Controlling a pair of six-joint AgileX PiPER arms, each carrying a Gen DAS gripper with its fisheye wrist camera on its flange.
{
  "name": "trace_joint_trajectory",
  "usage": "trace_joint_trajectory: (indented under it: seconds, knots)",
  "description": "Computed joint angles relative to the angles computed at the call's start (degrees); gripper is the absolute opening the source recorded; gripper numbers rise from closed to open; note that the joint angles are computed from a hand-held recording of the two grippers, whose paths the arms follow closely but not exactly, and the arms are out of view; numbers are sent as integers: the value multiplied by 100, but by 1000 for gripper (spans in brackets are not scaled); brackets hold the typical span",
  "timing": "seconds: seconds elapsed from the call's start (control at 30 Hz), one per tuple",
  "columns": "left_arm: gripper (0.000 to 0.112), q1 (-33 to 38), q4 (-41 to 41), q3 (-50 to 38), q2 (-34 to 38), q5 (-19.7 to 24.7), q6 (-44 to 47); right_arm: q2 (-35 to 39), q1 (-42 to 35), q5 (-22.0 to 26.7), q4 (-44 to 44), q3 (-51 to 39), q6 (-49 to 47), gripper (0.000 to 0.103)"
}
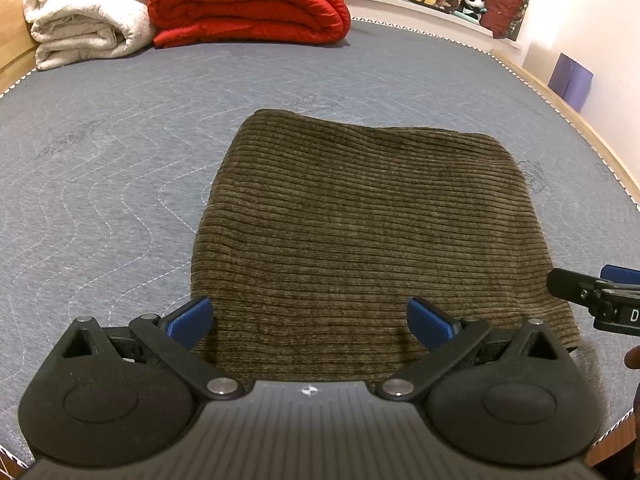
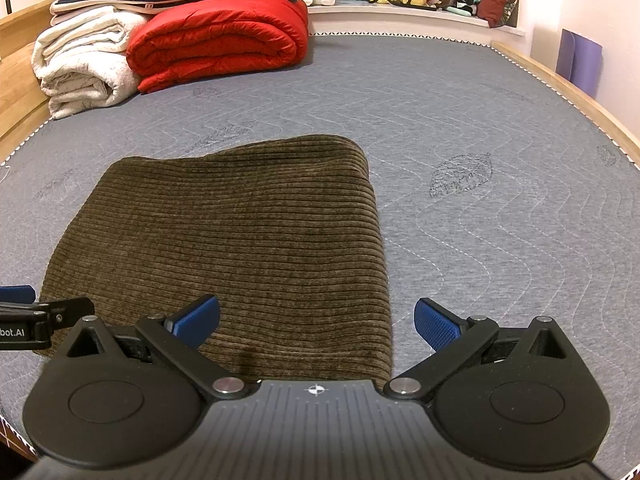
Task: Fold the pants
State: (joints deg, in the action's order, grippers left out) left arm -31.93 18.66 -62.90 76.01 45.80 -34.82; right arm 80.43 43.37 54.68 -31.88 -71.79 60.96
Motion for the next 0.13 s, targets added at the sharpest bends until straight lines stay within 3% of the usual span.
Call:
trace_joint_trajectory:
  seconds: [0.13]
  knots:
    - [103, -8, 11, 14, -15, -4, 6, 19, 26, 27, -10, -48, 25, 102]
